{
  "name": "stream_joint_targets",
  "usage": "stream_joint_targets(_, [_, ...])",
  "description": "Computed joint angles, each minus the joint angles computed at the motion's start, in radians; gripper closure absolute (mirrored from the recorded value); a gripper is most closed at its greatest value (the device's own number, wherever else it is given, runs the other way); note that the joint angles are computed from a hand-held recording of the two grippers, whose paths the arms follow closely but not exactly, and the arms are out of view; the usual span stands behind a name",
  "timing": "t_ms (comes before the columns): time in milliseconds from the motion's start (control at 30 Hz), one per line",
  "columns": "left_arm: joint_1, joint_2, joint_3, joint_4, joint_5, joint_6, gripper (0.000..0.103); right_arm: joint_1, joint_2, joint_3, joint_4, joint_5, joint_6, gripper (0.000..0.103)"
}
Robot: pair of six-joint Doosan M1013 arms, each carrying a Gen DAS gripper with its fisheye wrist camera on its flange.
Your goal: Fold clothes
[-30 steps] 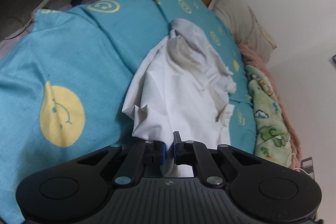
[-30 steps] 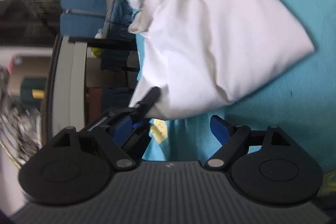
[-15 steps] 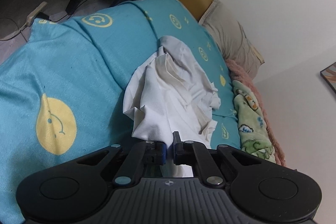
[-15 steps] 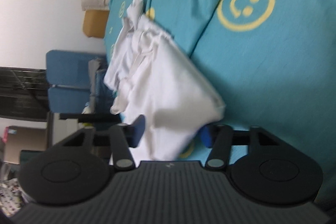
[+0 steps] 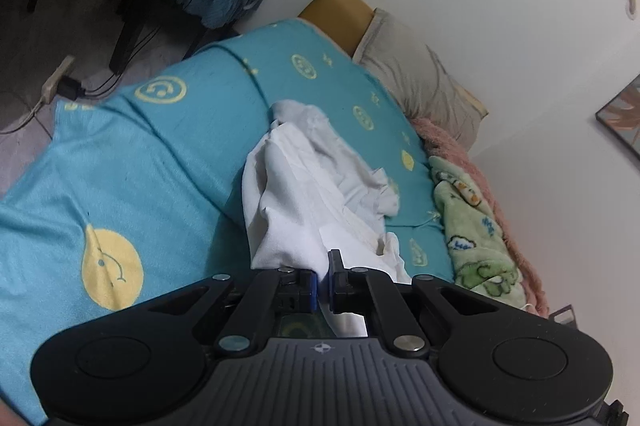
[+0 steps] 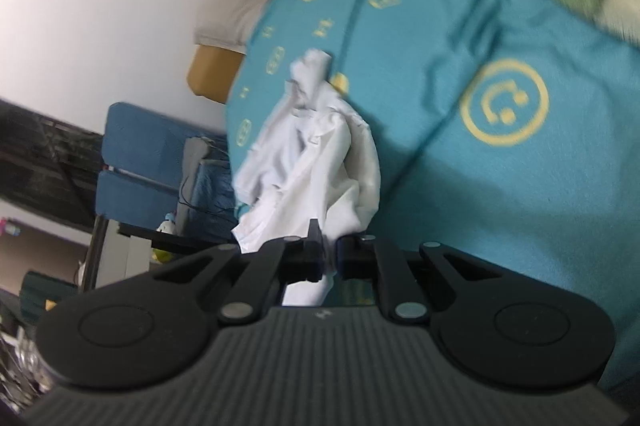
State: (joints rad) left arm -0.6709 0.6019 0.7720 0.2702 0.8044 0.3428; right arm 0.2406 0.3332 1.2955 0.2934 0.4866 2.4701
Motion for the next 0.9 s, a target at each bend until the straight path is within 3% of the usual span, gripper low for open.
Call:
stream_joint_targets(100, [-0.006, -0.025, 0.004, -0.001, -0.006, -0.025, 0.098, 0.008, -0.018, -0.015, -0.042, -0.006, 0.026, 0.094])
stream_joint_targets(267, [-0.031, -0.055, -0.014, -0.029, 0.089, 0.053, 0.098, 0.017, -0.070, 0.004, -0.079, 0.001, 0.034, 0.094])
stream_joint_targets(667, [-0.118, -0.254, 0.244, -0.022, 0.058, -0.024, 0.098, 0.045, -0.273, 0.224, -0.068, -0.017, 0.001, 0.094])
stream_joint_targets(900, [-0.107, -0.229, 0.185, -0.080, 0.100, 0.048, 0.098, 0.006, -0.269, 0.215, 0.073, 0.007, -0.109, 0.094])
